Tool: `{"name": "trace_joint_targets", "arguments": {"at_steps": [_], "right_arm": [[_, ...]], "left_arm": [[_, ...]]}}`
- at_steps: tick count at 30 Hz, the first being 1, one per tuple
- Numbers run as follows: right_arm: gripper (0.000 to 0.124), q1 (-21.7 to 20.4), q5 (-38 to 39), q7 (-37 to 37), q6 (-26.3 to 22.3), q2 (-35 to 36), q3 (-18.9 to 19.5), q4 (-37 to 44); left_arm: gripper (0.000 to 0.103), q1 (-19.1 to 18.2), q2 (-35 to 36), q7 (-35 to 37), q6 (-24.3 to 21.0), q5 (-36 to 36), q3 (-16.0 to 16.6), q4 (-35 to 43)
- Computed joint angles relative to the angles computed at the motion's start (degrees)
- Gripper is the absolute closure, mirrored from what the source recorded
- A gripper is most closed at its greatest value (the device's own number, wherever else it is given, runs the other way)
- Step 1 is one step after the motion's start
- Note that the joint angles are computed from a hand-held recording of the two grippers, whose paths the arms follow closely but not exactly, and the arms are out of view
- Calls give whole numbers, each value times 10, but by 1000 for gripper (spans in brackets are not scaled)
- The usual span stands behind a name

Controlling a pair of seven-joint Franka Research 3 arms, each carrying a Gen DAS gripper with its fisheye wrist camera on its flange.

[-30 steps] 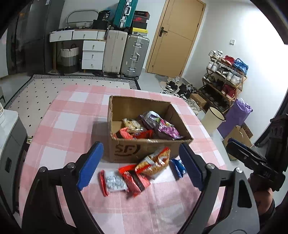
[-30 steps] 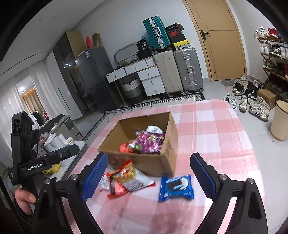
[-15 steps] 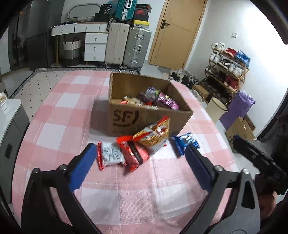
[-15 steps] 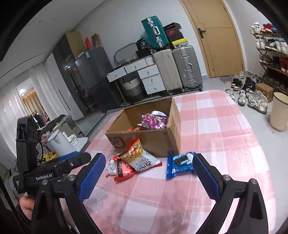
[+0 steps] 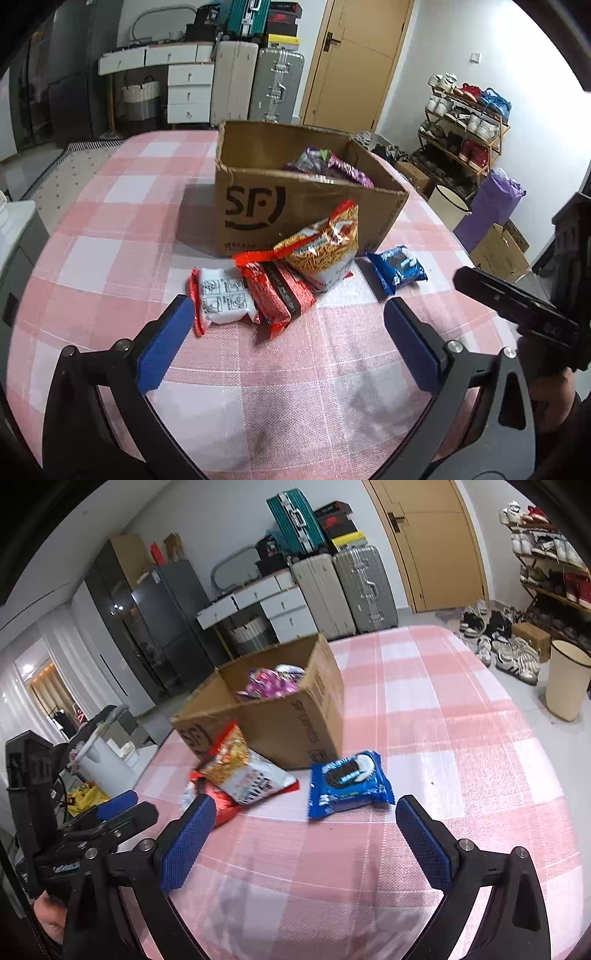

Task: Organize snacks
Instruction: 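Withdraw both tools from the box back toward the remaining snacks, then grasp the blue Oreo pack with the right gripper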

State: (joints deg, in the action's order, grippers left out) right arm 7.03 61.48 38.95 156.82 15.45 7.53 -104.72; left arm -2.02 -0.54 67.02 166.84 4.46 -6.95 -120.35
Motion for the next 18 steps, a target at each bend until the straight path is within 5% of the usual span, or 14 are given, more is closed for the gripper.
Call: {"name": "trace_joint_targets", "arguments": {"at_steps": [18], "right_arm": [[24,19,-277,221,-29,156,-20,165]], "left_arm": [[1,33,72,43,-7,-83,-11,35]]}}
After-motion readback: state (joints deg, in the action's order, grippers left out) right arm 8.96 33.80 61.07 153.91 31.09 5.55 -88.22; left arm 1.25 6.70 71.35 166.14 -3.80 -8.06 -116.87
